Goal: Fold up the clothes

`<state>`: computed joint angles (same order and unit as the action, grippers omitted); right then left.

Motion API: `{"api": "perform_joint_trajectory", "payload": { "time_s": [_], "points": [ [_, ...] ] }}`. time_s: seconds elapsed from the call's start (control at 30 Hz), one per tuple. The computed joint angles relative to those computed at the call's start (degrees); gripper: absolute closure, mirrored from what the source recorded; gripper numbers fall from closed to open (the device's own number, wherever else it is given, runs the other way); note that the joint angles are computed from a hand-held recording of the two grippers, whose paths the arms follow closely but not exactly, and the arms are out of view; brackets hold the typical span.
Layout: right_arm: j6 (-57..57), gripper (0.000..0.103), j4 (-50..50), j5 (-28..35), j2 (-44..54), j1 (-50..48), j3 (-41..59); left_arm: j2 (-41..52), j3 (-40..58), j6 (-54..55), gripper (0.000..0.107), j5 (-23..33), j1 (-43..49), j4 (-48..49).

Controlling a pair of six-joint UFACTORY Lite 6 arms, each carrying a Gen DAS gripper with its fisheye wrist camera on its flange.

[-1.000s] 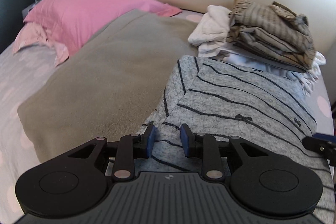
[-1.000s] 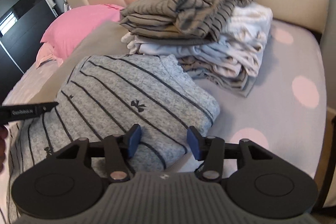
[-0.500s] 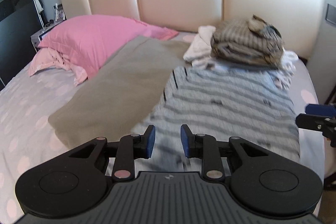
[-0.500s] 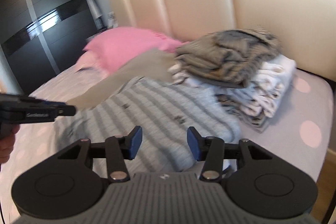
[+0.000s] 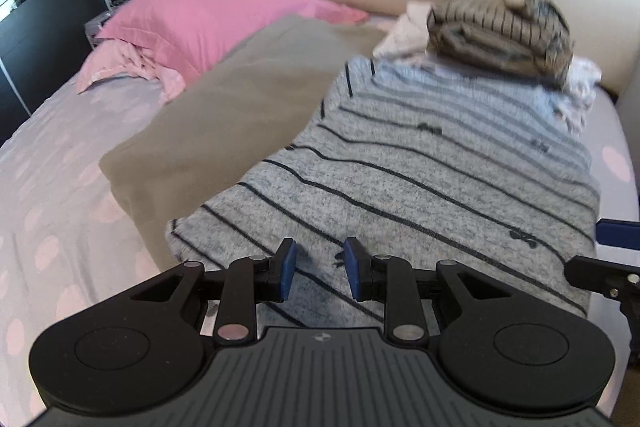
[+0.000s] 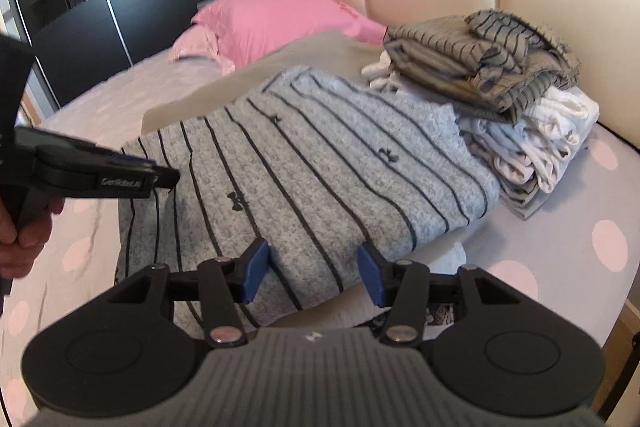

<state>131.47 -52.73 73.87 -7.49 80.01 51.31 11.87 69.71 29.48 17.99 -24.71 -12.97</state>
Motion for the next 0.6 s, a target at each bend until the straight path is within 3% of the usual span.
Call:
{"api": "perform_joint_trajectory", "payload": {
  "time_s": [0.1, 0.2, 0.5, 0.6],
  "points": [
    [1.92, 0.051, -0.81, 2.56, -0.09, 1.46, 0.42, -6.30, -5.18, 10.52, 0.083, -0.21, 1.47, -10.93],
    [2.22, 0.050, -1.19, 4.09, 1.15, 2.12, 1.82, -11.43, -9.33, 13.31, 0.082, -0.88, 1.50, -12.91],
    [0.77, 0.043, -2.12, 9.40, 4.83, 5.26, 7.09, -22.45, -17.25, 5.88, 0.069, -1.33, 1.44, -9.64],
    [-1.02, 0.040, -2.50, 11.71, 5.90, 7.38, 9.19, -27.36, -21.05, -4.57, 0.066, -2.93, 0.06, -0.55]
  ]
}}
